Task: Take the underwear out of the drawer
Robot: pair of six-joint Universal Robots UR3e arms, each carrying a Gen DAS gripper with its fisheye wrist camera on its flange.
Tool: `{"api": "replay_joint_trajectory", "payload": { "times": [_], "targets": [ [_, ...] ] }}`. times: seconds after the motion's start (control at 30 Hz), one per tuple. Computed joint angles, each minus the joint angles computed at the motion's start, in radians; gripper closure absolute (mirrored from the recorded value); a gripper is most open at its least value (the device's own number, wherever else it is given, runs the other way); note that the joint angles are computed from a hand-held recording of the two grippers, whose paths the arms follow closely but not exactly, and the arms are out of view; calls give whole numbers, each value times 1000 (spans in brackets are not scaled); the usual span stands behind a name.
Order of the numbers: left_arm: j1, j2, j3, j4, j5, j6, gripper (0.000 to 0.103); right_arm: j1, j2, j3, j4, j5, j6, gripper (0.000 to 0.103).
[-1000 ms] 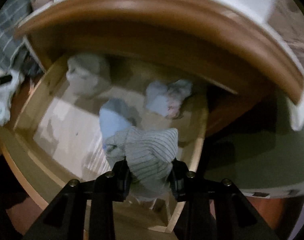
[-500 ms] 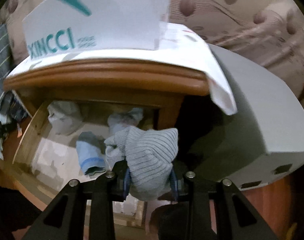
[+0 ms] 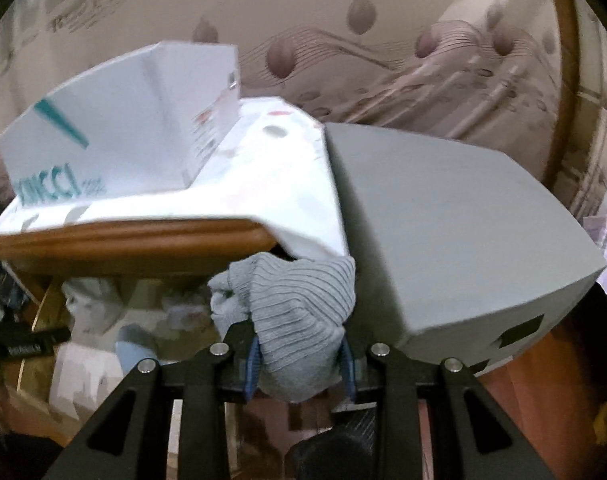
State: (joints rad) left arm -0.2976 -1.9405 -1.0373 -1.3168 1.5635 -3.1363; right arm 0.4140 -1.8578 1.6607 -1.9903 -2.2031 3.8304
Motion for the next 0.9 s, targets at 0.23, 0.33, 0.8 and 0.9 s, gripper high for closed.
{"api": "replay_joint_trajectory", "payload": {
  "times": [0.23,0.33,0.8,0.9],
  "targets": [
    [-53,-56,39,-18,20,-28,17,-31,-80,24,45,-133,21,72],
    [-62,-80,55,-37,12,-43,17,-109,-144,64,36,-69,2,72],
    [-126,-350,447,-345,11,-202,17,-166,-193,102,-18,-31,-28,72],
    [-134,-408,546,-419,6,-252,17,-170,-187,95,-20,-14,-40,72]
  ]
}}
